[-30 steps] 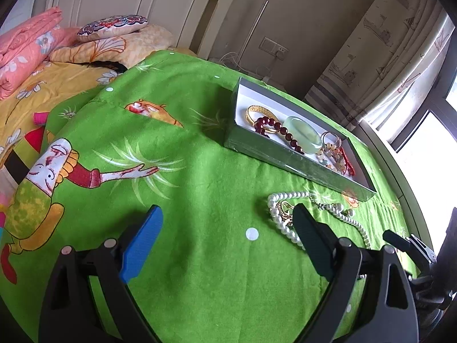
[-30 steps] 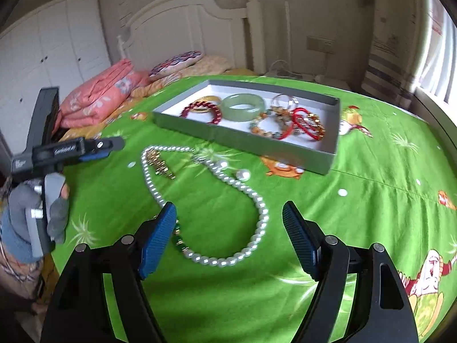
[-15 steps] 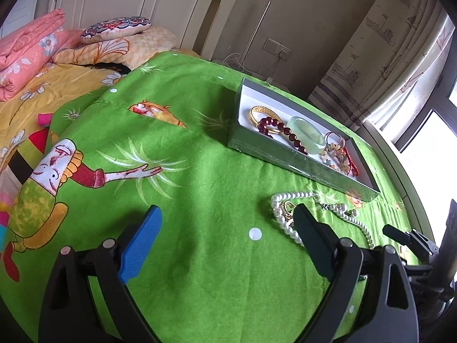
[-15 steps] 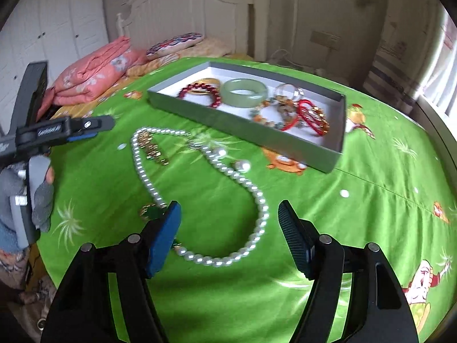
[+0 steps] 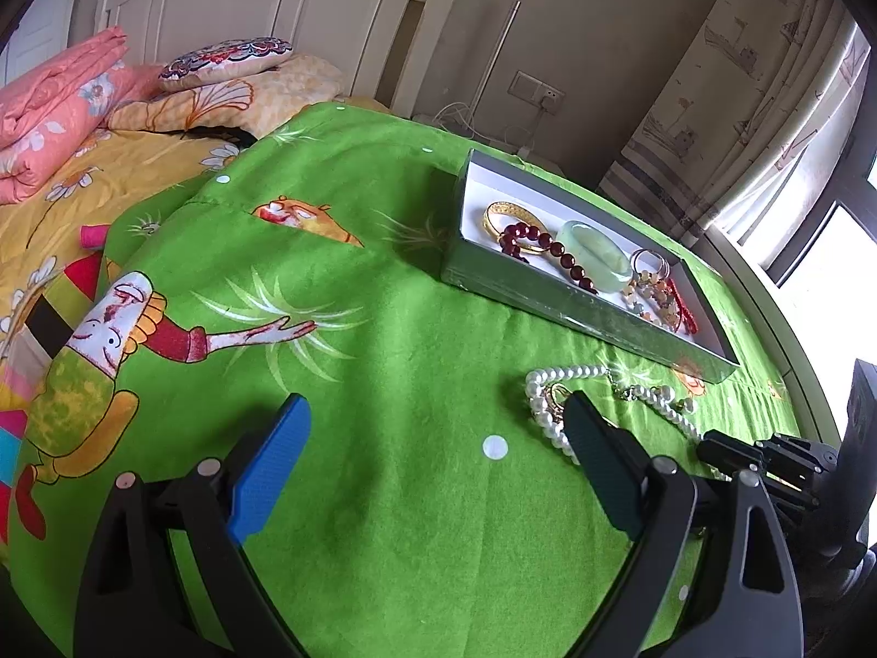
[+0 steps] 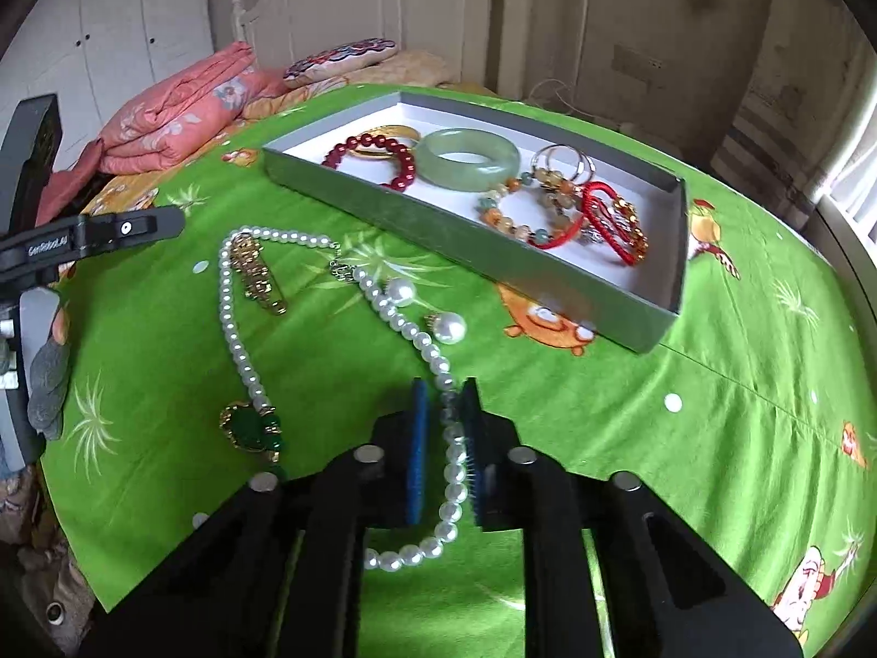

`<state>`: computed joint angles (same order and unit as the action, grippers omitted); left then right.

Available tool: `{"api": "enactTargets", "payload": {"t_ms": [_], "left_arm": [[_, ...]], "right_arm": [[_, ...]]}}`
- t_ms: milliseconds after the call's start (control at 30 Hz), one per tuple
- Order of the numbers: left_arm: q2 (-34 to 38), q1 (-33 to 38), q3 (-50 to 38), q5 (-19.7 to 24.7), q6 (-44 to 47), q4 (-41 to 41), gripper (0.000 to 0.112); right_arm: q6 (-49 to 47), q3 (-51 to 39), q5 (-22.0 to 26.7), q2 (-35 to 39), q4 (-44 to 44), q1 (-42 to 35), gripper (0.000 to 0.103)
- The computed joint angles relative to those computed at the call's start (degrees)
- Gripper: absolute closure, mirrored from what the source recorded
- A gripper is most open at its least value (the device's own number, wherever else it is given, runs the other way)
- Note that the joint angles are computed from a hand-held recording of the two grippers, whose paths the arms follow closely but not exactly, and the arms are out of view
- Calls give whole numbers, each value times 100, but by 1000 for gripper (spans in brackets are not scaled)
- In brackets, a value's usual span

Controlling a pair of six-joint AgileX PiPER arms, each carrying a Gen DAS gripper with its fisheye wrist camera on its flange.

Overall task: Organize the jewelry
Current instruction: 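Grasp the pearl necklace with the right tool while the left tool approaches the gold brooch pin, then grasp the gold brooch pin with the left tool while the right tool lifts the pearl necklace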

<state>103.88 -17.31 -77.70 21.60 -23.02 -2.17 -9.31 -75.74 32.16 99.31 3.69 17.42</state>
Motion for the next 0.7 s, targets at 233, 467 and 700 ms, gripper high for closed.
{"api": "enactTargets", "payload": {"t_ms": [233, 467, 700], "left_arm": [[-12, 13, 15, -10, 51, -53, 20], [-78, 26, 129, -164, -19, -55, 20], [-197, 216, 297, -300, 781, -1051, 20]], "right_arm": [[571, 546, -747, -634, -578, 576, 93], [442, 1096, -1299, -1729, -420, 1010, 93], [-2132, 2262, -1582, -3307, 2400, 406, 93]]}}
